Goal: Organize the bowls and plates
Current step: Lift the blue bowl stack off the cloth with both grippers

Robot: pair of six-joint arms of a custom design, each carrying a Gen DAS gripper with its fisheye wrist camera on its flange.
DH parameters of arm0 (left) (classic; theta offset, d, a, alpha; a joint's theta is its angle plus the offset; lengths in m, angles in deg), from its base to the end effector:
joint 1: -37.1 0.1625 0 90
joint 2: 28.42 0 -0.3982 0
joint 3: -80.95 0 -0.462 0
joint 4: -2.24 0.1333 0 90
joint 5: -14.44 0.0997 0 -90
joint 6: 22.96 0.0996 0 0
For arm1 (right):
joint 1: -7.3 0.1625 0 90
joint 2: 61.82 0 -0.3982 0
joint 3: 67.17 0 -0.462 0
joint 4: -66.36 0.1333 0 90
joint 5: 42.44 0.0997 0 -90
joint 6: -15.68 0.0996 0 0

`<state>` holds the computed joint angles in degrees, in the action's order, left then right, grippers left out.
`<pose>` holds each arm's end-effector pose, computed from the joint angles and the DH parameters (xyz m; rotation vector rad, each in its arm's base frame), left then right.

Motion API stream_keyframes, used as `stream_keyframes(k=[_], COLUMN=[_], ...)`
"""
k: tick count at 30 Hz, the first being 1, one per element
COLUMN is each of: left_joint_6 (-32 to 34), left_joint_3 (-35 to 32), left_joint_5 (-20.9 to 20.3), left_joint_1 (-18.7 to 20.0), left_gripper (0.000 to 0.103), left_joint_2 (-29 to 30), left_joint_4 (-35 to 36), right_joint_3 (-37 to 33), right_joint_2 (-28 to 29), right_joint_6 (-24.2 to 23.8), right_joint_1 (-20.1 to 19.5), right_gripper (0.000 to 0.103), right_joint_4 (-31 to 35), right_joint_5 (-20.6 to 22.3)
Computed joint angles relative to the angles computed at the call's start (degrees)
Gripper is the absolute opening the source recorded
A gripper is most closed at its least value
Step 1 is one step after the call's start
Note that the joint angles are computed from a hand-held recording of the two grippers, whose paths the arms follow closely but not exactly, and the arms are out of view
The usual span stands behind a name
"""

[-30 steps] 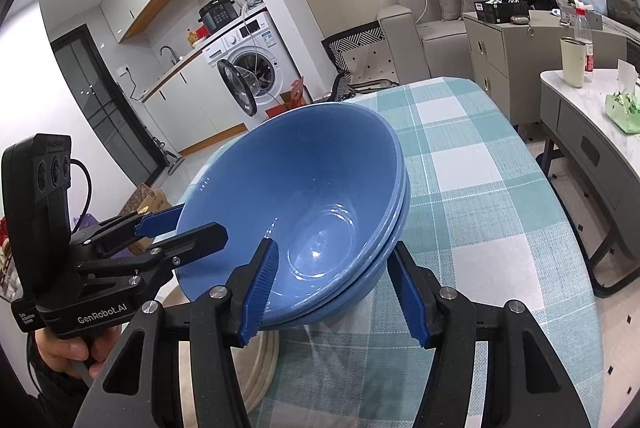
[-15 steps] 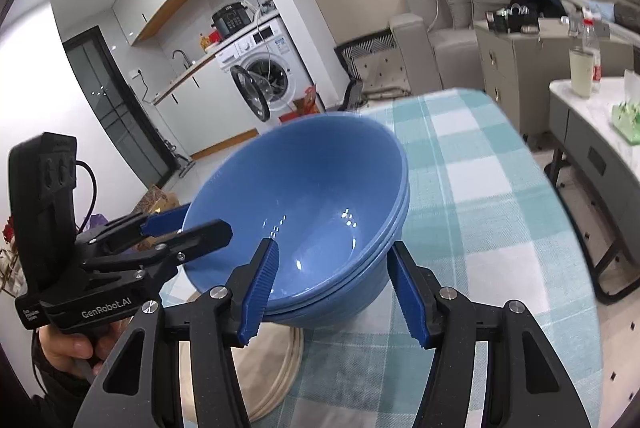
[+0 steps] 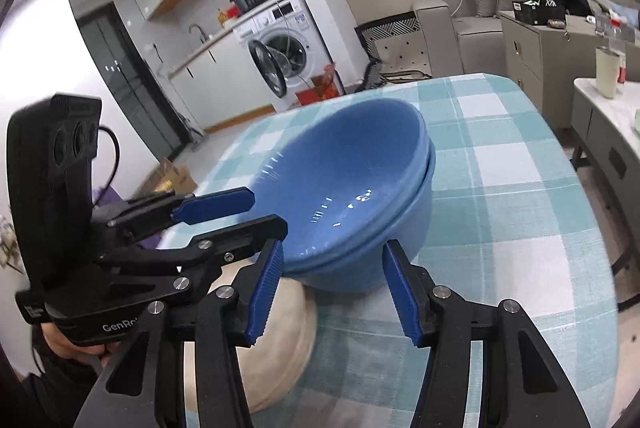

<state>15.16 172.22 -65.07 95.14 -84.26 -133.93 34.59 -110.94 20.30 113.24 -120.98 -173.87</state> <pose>-0.2506 -0.6878 0.1465 1.6660 2.4199 -0.2613 0.2473 -0.6203 0.1134 -0.1316 -2.3697 1.1070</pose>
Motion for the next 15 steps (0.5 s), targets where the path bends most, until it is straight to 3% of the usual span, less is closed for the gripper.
stream_keyframes(k=[11,14,15], left_joint_6=[0.21,0.25,0.17], left_joint_3=[-1.30,-1.79,-1.86], left_joint_5=[-1.90,-2.66,-2.29], left_joint_1=[1.56,1.93,1.93], left_gripper=[0.047,0.049,0.056], left_joint_2=[0.60,0.51,0.58], left_joint_4=[0.52,0.80,0.33], right_joint_3=[1.27,1.20,1.10], right_joint_2=[-1.00,-0.97,-0.92], right_joint_6=[2.82,2.97,3.02], right_joint_1=[-1.62,-1.91,-1.84], right_gripper=[0.054,0.054,0.054], right_joint_4=[0.02,-0.20,-0.16], right_joint_5=[0.23,0.30,0.02])
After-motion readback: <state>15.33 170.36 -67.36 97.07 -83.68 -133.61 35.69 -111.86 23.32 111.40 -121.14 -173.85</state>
